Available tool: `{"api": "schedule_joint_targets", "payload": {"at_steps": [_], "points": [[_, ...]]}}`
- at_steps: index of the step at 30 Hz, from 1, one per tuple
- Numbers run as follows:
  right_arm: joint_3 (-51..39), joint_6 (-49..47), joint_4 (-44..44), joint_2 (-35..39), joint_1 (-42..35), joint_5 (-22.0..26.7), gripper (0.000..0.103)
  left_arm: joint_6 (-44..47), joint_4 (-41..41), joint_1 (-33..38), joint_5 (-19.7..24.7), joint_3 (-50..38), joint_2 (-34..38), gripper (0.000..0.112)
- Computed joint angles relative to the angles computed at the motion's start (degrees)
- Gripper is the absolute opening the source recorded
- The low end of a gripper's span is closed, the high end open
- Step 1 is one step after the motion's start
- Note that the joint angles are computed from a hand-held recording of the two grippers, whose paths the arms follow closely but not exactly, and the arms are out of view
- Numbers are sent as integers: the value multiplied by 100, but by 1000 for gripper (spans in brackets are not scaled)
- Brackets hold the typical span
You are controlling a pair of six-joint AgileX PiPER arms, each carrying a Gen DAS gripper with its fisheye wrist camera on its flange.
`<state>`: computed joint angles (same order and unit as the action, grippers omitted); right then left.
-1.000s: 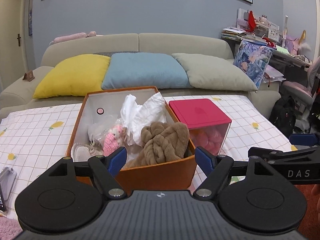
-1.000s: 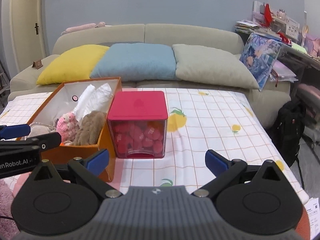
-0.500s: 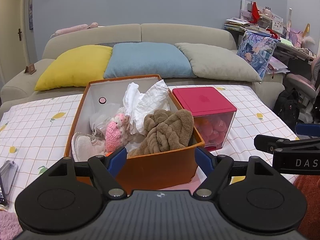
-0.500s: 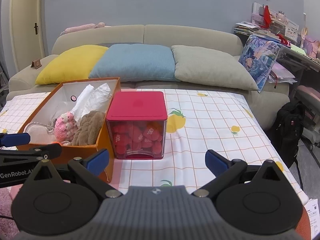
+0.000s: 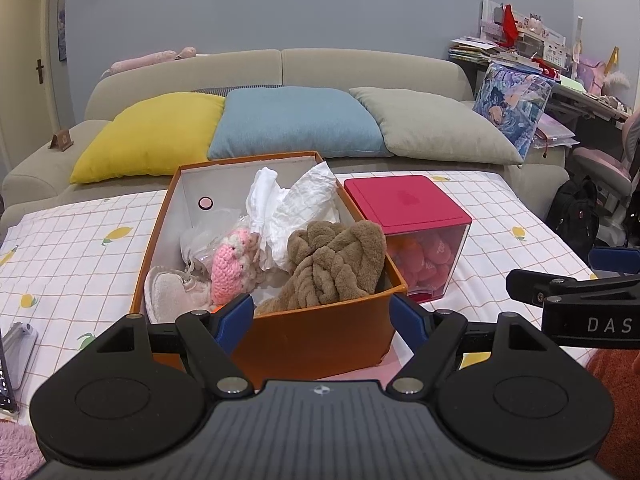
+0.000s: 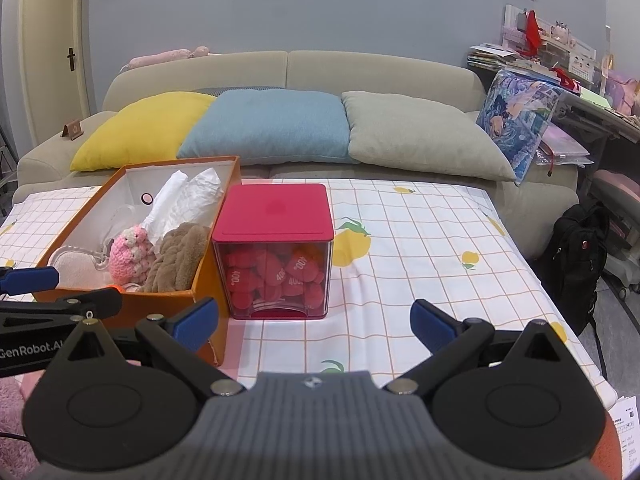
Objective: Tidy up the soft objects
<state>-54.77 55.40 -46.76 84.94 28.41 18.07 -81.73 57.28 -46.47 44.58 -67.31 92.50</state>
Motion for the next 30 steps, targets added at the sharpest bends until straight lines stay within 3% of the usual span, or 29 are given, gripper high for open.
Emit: {"api": "schedule_joint_targets", "payload": {"at_steps": [30], "points": [[-60,198,-119,89,138,134,100,67,-16,25,16,-13,-21,91]]}}
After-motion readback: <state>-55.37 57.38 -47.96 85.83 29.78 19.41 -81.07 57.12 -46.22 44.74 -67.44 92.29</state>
